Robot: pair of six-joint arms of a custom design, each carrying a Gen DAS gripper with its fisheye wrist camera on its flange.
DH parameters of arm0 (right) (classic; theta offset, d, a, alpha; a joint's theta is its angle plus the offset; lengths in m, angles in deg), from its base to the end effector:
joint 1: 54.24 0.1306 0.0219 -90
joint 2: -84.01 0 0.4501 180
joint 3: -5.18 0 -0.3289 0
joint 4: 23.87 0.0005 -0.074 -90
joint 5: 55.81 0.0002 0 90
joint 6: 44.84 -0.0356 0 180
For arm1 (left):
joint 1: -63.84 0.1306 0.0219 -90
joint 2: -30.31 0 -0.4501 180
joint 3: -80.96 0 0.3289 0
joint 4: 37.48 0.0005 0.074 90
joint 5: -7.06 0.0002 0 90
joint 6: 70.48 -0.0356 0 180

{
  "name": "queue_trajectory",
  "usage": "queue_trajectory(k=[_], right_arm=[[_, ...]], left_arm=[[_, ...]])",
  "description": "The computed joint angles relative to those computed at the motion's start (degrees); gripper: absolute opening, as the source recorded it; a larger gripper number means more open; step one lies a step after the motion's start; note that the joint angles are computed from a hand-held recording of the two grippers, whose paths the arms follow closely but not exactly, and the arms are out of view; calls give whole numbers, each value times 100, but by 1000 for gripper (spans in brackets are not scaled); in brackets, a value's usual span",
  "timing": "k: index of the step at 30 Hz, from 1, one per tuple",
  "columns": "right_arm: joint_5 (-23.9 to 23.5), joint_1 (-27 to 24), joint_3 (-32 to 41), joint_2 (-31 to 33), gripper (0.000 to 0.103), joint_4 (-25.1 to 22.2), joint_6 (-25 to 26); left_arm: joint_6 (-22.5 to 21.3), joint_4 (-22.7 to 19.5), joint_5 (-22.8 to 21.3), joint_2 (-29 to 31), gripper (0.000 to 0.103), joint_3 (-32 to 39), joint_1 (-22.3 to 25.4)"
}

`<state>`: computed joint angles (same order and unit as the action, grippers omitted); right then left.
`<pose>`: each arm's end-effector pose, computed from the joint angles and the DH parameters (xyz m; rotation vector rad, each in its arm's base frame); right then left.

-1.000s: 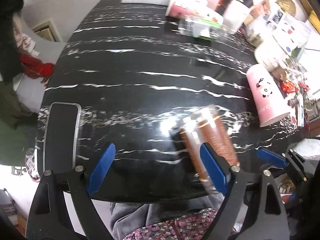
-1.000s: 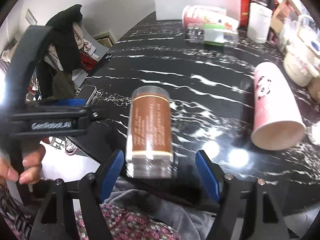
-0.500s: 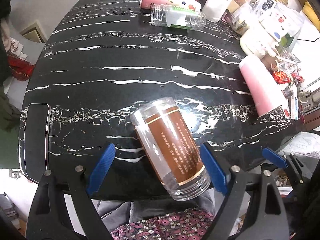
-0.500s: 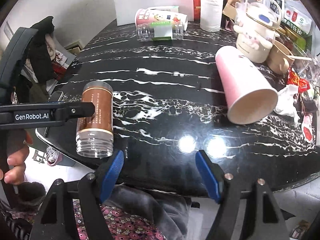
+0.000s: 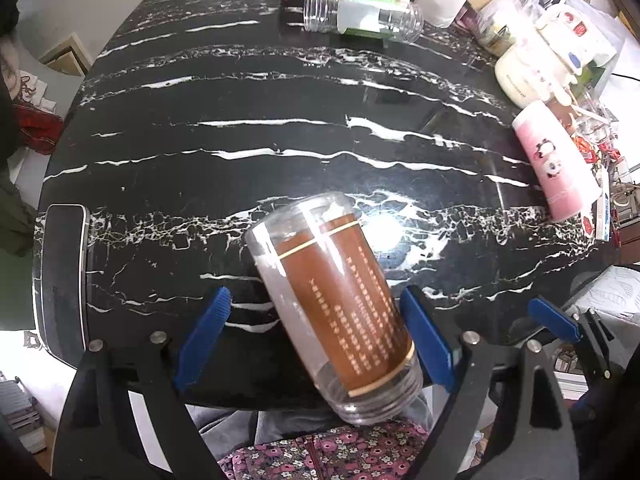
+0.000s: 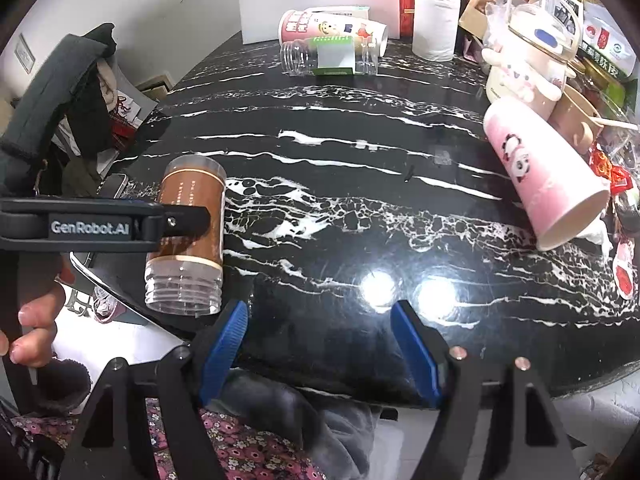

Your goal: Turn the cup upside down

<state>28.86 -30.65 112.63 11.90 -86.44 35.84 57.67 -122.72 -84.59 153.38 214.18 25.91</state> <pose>0.4924 0.2181 0.4588 -0.3652 2.6750 0.3040 0.4888 -0.3802 0.4598 -0.0111 2.9122 -0.2018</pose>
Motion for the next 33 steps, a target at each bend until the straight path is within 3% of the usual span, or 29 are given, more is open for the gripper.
queue_trajectory(k=[16, 20, 22, 28, 33], right_arm=[[-173, -116, 143, 210, 75, -62, -29], [-238, -134, 172, 246, 75, -62, -23], [-254, -137, 173, 251, 75, -57, -19], [-290, -150, 208, 285, 75, -60, -5], [-319, -159, 214, 298, 75, -68, 0]], left_arm=[[-140, -216, 265, 430, 85, 390, 91], [-237, -230, 335, 481, 73, 396, 91], [-266, -98, 350, 434, 66, 316, 85], [-274, 534, 399, 175, 64, -148, 91], [-414, 593, 299, 92, 63, -177, 54]])
